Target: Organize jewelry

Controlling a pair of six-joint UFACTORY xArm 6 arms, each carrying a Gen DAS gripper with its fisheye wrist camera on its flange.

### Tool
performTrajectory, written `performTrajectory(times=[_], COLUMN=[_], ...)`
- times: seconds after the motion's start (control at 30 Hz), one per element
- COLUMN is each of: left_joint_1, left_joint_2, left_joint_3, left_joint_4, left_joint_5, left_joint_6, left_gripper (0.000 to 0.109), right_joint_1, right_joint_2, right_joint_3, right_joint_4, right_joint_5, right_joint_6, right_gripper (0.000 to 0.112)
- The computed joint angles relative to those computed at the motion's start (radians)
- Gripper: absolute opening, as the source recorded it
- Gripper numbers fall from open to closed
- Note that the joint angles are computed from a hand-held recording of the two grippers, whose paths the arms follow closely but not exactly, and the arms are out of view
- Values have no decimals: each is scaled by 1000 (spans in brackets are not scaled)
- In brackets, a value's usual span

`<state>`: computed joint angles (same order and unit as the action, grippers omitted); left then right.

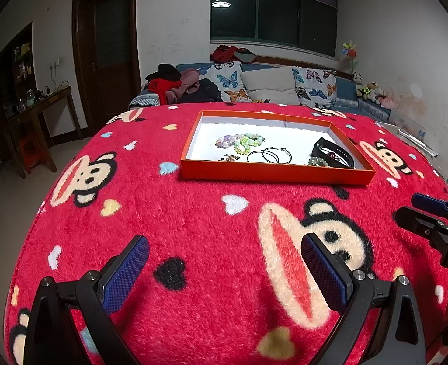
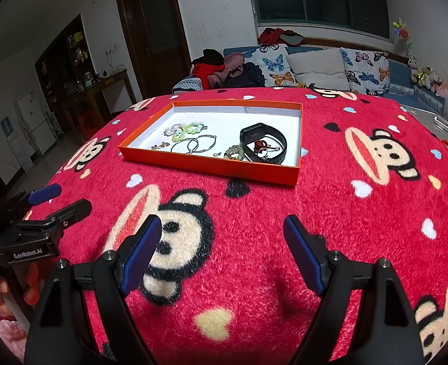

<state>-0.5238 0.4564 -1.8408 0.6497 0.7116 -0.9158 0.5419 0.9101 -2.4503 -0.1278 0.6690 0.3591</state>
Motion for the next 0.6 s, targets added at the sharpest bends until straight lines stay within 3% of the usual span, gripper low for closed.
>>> performTrajectory(times=[0.6], left_joint_1=[-4], left_joint_2=[2], left_joint_3=[-6], left_joint_4=[23], left_joint_5=[8], left_joint_6=[-2], left_gripper=[103], right_joint_1=[0], right_joint_2=[-3], right_joint_3=[7], right_joint_4=[2], right_joint_5=[-5], right_joint_6=[-2], right_gripper=[83])
